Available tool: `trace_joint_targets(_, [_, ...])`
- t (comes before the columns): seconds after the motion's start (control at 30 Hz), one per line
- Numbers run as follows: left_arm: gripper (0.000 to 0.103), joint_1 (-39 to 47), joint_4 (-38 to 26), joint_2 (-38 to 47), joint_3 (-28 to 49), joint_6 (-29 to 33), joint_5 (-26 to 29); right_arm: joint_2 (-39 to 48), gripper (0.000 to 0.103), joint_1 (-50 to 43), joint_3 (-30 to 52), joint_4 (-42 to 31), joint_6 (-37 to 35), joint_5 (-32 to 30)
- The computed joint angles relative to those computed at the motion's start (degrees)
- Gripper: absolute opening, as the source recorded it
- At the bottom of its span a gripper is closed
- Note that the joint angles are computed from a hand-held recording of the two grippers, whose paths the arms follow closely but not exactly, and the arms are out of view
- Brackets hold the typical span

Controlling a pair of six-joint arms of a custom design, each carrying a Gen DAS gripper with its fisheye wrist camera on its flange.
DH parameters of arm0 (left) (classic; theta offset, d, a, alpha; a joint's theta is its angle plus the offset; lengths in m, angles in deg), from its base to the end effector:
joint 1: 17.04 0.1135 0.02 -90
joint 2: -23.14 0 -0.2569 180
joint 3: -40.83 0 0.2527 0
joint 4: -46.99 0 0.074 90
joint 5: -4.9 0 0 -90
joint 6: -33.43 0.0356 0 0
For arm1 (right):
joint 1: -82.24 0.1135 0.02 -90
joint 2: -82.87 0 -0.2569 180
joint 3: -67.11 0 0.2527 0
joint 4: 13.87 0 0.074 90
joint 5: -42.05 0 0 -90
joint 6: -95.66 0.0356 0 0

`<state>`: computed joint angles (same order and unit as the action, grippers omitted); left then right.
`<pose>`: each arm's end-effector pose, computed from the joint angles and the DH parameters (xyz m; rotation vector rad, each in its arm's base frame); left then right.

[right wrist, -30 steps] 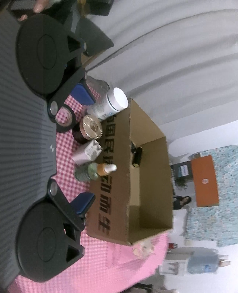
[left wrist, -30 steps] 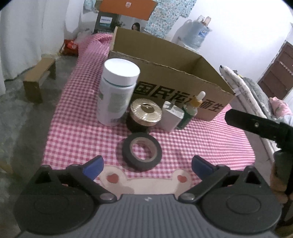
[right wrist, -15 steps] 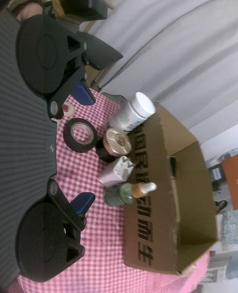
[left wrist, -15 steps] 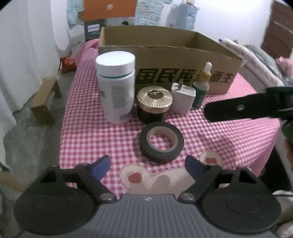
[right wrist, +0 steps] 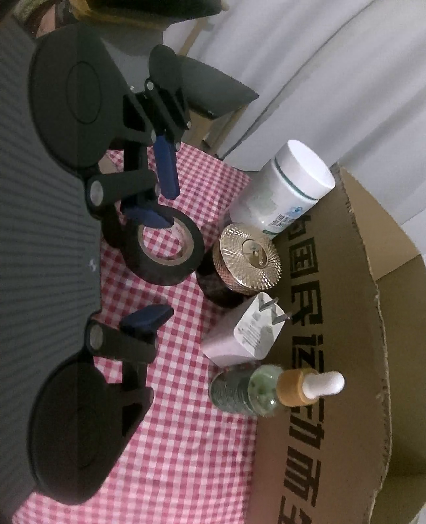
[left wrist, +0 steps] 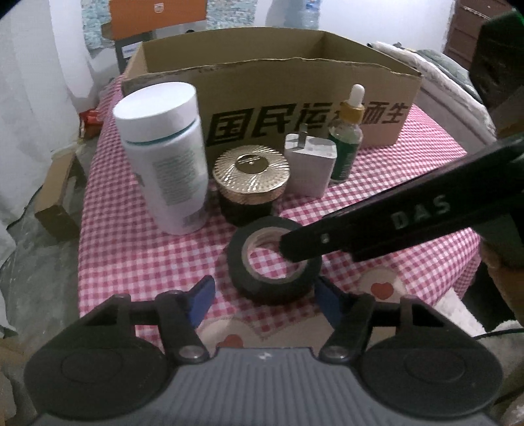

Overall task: Organize rigid objects
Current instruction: 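Grasp the black electrical tape roll by its rim with the right gripper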

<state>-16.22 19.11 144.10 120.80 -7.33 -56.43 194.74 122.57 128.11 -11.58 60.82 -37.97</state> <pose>0.3810 -0.0116 0.0699 1.1678 2.2979 -0.3930 0.2688 0.2201 0.0741 0.4008 2.4458 0.5477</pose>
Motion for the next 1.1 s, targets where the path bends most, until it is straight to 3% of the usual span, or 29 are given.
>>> trace_joint_targets(0.13, [0.062,-0.90,0.24,0.02,-0.17,0.21,0.62,1.15,0.042,-0.41,1.14,0.11,-1.25,-0.31])
trace_joint_targets(0.23, [0.061,-1.85,1.85,-0.35,-1.19,-0.39,0.34,1.47,0.030,-0.75,1.11,0.58,-1.83,-0.91])
trace_joint_targets(0.4, [0.061,-2.41,0.25,-1.30,-2.04,0.37,1.79,-0.22,0.025,0.28,-0.61,-0.90,-1.50,1.22])
trace_joint_targets(0.6, [0.058,-3.15,-3.62,-2.92,-3.56,3.53,3.59,-4.46,0.024,1.88,-5.20,-2.78,0.96,2.67])
trace_joint_targets(1.1, [0.066,-5.88,2.55,-2.79,-5.40,4.01,0.21,-3.07,0.024,1.79,-3.67,-3.91,-2.72,4.09])
